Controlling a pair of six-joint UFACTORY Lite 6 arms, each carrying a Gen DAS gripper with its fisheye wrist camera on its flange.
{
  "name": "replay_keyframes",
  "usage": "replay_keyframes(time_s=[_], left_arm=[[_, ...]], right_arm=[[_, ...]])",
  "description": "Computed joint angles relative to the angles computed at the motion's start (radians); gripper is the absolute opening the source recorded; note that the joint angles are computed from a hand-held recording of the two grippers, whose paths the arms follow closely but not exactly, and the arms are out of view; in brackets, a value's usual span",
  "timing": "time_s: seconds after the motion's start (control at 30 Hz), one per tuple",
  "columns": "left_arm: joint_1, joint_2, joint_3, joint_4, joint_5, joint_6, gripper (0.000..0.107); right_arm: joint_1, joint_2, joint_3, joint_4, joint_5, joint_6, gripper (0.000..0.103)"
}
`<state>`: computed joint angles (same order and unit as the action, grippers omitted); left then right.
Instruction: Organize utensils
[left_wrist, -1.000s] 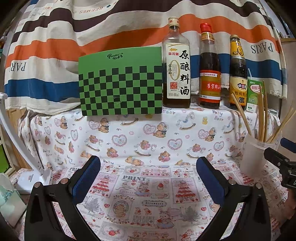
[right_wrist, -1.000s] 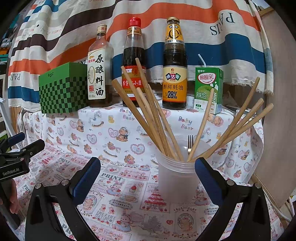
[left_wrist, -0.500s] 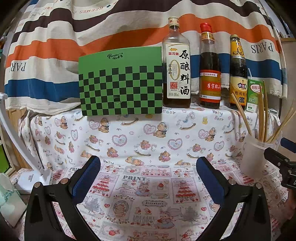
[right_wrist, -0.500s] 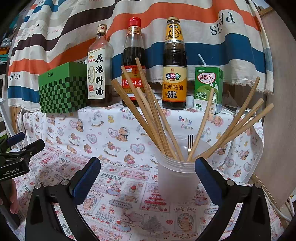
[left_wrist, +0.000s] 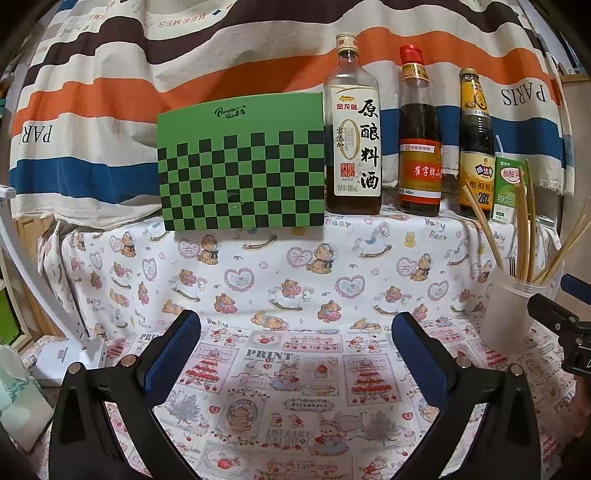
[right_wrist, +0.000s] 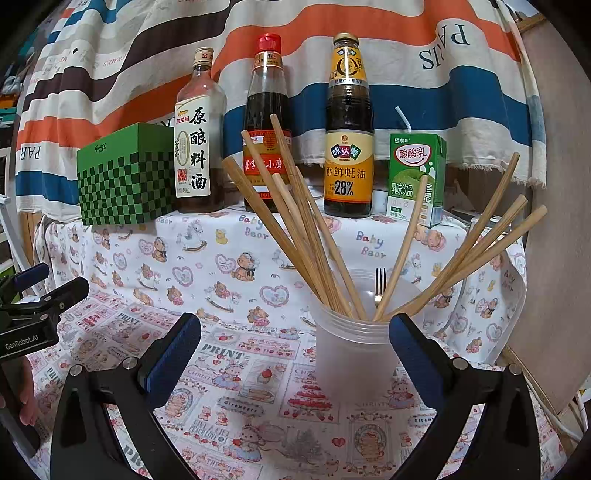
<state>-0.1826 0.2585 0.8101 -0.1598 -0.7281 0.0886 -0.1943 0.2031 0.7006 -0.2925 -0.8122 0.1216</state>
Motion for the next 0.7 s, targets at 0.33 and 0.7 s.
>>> replay_keyframes(time_s=[0.33,0.7], left_arm=[[0.002,-0.001,0.000,0.002,0.002,0.000,0.103],[0.000,0.003,0.009,-0.012,0.014,0.010,0.103]], right_arm=[[-0.001,0.001,0.001,-0.001,0.001,0.001,0.103],[0.000,0.003,0.002,-0.001,0.000,0.000,0.103]])
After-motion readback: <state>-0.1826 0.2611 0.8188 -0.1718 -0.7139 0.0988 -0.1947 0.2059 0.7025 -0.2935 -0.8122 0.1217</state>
